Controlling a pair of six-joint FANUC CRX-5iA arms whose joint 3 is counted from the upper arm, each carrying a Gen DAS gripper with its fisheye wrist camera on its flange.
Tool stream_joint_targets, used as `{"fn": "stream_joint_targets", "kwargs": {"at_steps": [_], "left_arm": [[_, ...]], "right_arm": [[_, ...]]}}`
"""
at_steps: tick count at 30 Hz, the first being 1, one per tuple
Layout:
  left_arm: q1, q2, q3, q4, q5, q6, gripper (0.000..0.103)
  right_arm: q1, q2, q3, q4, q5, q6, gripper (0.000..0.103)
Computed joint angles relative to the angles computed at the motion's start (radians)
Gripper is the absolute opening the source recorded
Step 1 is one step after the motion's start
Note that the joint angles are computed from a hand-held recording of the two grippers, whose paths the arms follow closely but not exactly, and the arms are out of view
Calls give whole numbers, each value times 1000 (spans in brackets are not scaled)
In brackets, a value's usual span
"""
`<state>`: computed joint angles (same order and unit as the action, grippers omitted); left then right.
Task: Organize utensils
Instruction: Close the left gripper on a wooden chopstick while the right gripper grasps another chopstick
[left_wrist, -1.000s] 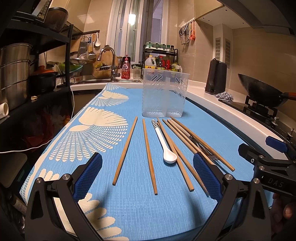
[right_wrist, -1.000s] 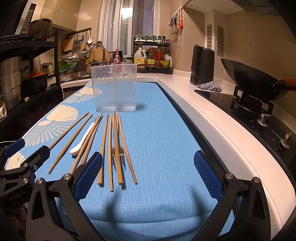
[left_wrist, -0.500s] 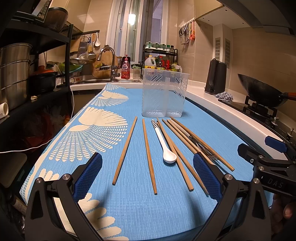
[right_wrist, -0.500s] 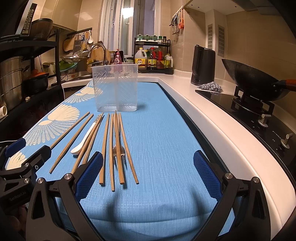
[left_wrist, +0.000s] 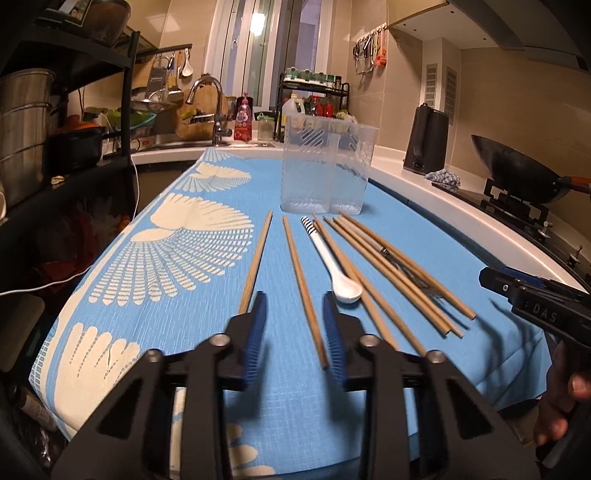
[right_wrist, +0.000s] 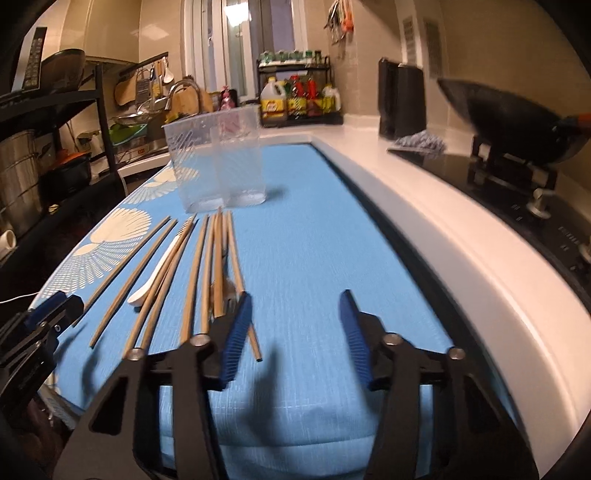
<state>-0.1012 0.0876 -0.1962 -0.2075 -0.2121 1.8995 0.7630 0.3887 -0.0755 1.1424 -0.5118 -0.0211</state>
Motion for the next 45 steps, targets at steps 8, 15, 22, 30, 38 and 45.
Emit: {"fn": "stream_joint_targets", "kwargs": {"at_steps": [8, 15, 22, 30, 38, 45], "left_arm": [[3, 4, 49, -207, -90, 234, 23], [19, 27, 43, -159, -90, 174, 18], [0, 48, 66, -188, -87, 154, 5], [3, 24, 27, -184, -51, 145, 5], [-3, 28, 40, -212, -60, 183, 6], [-12, 27, 44, -249, -65, 220, 7]], "right_arm": [[27, 54, 101, -264, 6, 323, 30], [36, 69, 125, -308, 1, 401, 13], [38, 65, 114, -279, 5, 386, 5], [26, 53, 76, -166, -77, 182, 5], [18, 47, 60, -146, -60, 148, 7], [-26, -1, -31, 87, 73, -95, 11]]}}
